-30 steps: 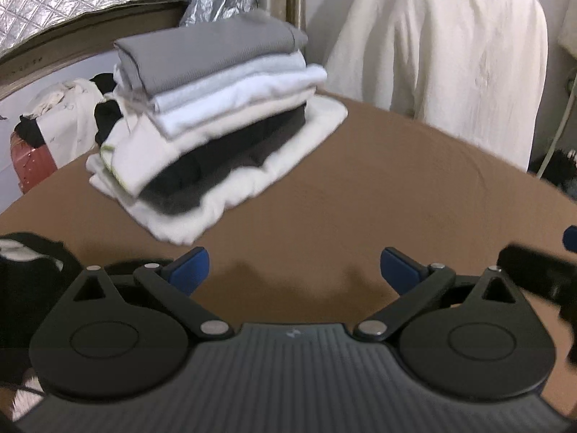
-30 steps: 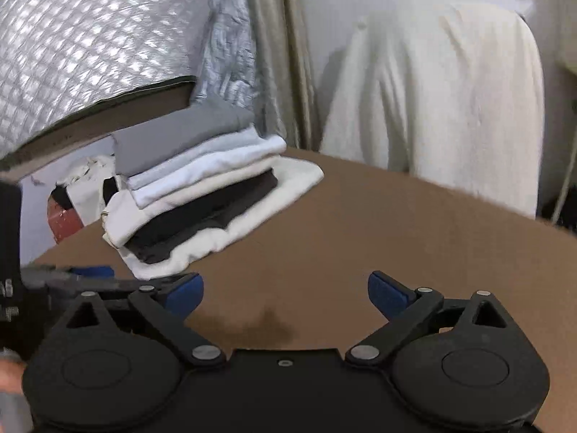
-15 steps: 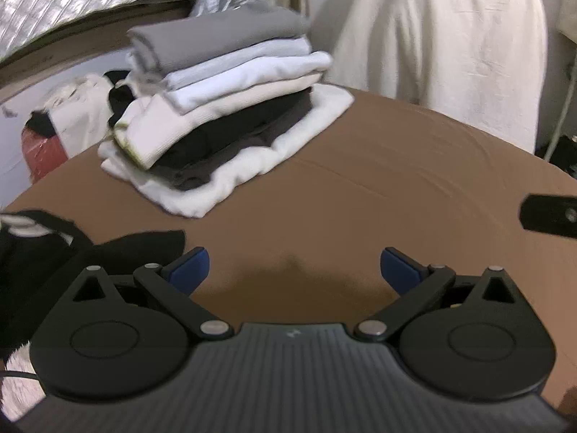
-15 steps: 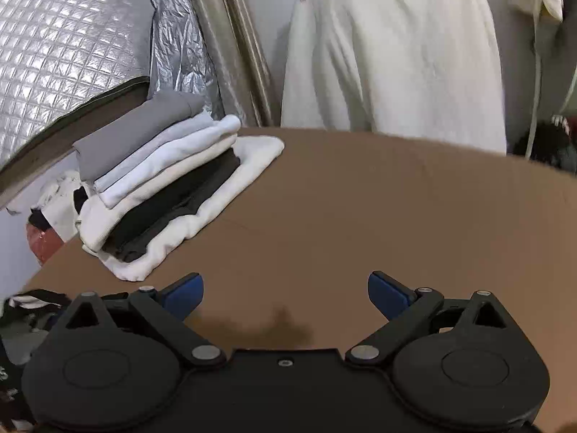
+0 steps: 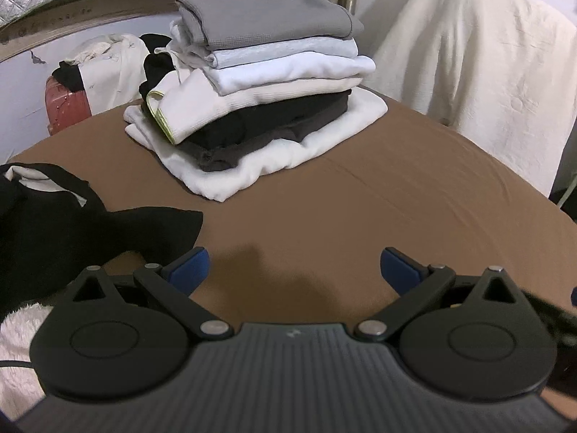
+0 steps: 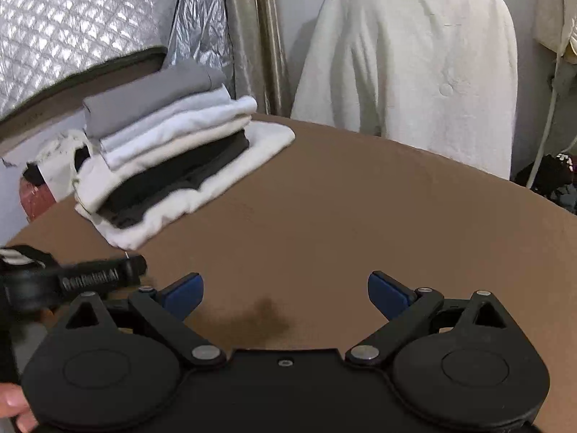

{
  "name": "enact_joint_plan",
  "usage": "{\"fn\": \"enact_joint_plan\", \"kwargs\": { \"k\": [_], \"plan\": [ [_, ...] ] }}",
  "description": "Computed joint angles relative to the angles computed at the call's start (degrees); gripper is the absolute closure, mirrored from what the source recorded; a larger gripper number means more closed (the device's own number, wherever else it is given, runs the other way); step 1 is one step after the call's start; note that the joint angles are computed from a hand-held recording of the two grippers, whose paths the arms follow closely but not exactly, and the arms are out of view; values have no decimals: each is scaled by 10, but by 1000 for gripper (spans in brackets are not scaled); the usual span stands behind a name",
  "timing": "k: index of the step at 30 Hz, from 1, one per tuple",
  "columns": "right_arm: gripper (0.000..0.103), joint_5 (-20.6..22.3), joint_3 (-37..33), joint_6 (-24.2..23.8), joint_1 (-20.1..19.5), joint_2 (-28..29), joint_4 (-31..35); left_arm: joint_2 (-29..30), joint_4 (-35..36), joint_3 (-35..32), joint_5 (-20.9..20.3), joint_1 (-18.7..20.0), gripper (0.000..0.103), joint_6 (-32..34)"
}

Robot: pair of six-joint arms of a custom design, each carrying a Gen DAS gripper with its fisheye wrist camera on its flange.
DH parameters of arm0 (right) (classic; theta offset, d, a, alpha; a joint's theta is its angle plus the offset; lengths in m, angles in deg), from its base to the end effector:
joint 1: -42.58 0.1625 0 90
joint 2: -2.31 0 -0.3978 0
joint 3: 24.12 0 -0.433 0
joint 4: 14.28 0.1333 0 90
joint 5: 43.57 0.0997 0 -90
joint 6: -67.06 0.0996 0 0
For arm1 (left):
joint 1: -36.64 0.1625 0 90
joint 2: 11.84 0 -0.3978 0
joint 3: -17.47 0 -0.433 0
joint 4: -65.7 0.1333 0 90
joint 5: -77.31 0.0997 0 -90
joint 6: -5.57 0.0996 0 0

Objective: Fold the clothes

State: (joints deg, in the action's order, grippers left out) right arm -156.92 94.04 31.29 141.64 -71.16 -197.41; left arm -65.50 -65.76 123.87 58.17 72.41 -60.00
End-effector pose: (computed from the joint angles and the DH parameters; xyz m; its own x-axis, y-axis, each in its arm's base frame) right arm 0.1801 -0.5339 0.2533 -0.7125 -0.2626 0.6507 -0.6420 0.6182 -0.4534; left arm -0.3452 -0.5289 0.0868 -0.7417 -0.3672 -0.5613 0.2911 0.5776 -0.7626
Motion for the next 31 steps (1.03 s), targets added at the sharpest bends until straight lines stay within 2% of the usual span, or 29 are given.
{"fn": "enact_joint_plan", "kwargs": {
  "k": [3, 5, 14, 18, 22, 25, 28, 31],
  "plan": [
    [3, -13, -4, 17, 1, 0, 17, 2, 65, -6, 25, -4, 0, -35],
    [3, -15, -3, 26, -1, -1, 24, 2, 71, -7, 25, -4, 0, -35],
    [3, -33, 1, -1, 2, 7, 5, 6, 37, -2, 29, -7, 0, -3],
    [3, -32, 2, 1, 1, 6, 12, 8, -64, 15, 25, -9, 0, 60],
    [3, -29, 4, -1, -2, 5, 17, 10, -51, 9, 27, -9, 0, 43],
    [3, -24, 6, 0, -5, 4, 16, 11, -97, 18, 29, -10, 0, 47],
    [3, -14, 11, 1, -10, 2, 13, 12, -110, 21, 37, -11, 0, 42],
    [3, -16, 10, 2, -14, 3, 18, 12, -63, 16, 48, -10, 0, 3]
  ]
}}
